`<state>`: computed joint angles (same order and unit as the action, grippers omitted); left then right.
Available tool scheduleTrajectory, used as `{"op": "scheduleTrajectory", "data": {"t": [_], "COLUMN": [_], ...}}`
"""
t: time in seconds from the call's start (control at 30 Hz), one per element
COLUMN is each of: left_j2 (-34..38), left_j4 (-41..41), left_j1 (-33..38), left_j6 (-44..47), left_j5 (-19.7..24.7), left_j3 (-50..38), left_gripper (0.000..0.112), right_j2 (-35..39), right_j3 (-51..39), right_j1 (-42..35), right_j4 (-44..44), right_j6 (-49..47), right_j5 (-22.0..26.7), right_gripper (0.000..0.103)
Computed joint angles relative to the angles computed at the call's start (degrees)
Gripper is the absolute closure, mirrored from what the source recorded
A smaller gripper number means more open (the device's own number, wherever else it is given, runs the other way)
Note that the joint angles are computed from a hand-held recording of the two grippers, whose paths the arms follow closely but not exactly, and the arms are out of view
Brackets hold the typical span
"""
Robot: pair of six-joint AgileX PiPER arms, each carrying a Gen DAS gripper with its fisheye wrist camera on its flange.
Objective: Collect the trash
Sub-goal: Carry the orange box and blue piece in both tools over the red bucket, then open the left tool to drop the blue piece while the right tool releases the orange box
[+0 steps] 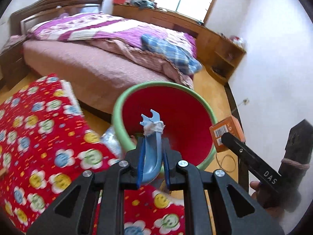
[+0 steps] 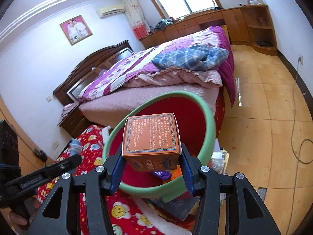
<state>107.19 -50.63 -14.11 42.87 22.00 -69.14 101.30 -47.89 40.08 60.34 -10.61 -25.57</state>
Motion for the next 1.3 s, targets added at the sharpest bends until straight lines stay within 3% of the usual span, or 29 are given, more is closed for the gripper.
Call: {"op": "scheduleTrajectory", "data": {"t": [0.37,0.5,0.87,1.17,1.3], "left_j2": [7.77,8.37,5.60,0.52,-2.41], "left_j4": [6.55,9.57,13.39,10.38,7.54], "left_j1": [-3.27,-3.56,-2.16,0.06,2.22], "left_j6": [-6.28,-9.45,-14.56,-12.09,-9.73], "left_j5": [0.52,-0.53,-1.30,-3.07,-3.77], "left_j3": [-8.28,-8.65,-4.68,1.89,5.66], "left_gripper": [0.095,0.082,0.077,0.077,0.077], "right_j2": [1.18,1.61,4.31,8.50,8.96], "right_j3": [1.58,1.48,-2.51,-9.00,-9.76], "right_j1": [-2.70,-3.18,-2.99,-4.13,-3.36], "right_j4": [-5.11,-6.89,-6.65,-4.90,-2.48], "right_j6": [6.16,7.58,4.26,-0.03,-1.73], "right_j5": [0.65,1.09,2.84,7.59,7.25], "right_gripper": [0.050,0.050,0.050,0.047,0.036]}}
